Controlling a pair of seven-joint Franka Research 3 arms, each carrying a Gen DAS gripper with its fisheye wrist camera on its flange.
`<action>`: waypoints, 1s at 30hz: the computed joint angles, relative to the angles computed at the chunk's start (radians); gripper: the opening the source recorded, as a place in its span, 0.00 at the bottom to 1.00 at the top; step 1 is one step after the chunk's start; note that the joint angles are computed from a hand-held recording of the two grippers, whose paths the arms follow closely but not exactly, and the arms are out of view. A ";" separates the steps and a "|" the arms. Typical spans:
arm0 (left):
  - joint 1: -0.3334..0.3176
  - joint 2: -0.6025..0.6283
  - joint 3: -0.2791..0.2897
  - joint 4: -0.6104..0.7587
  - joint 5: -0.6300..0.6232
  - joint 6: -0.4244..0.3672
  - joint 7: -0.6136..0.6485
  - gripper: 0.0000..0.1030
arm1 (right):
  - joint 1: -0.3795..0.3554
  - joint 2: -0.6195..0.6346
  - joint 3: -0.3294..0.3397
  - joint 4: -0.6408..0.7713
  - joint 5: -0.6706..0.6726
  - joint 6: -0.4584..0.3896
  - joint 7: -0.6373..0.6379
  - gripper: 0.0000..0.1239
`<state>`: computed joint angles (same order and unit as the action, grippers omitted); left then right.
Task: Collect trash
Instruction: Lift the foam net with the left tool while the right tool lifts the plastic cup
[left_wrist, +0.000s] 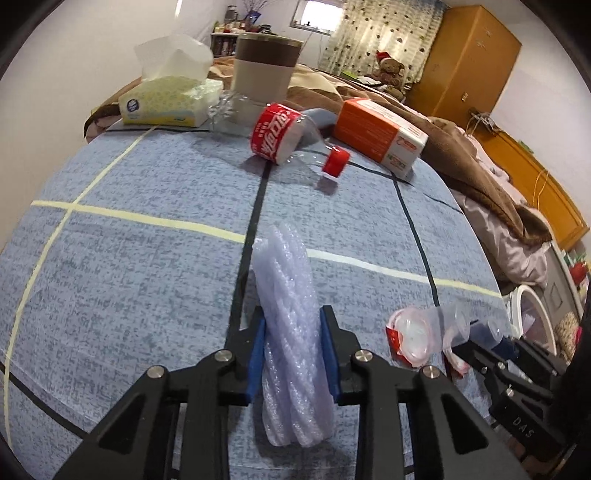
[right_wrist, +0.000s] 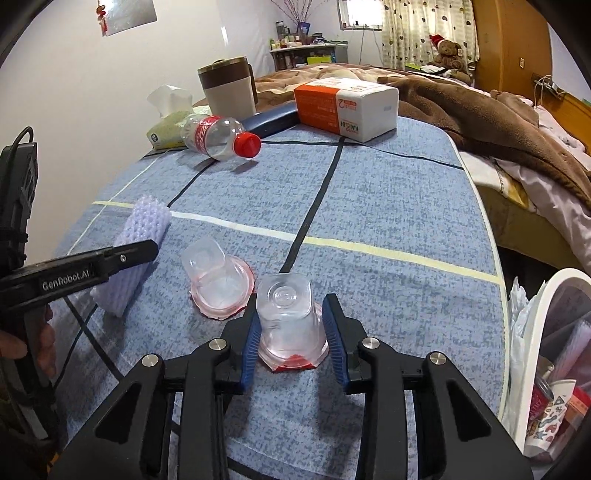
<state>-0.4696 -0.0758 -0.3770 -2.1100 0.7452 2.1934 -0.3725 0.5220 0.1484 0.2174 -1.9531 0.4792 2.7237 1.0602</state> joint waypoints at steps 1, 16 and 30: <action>-0.001 0.002 -0.001 0.004 0.002 -0.003 0.007 0.28 | -0.001 -0.001 0.001 -0.001 0.005 0.002 -0.004 0.25; -0.032 0.014 -0.017 0.052 0.037 -0.068 0.021 0.28 | -0.003 -0.030 0.003 -0.030 0.050 0.044 -0.029 0.25; -0.077 0.030 -0.038 0.124 0.102 -0.144 0.030 0.28 | -0.008 -0.096 -0.004 -0.076 0.159 0.088 -0.084 0.25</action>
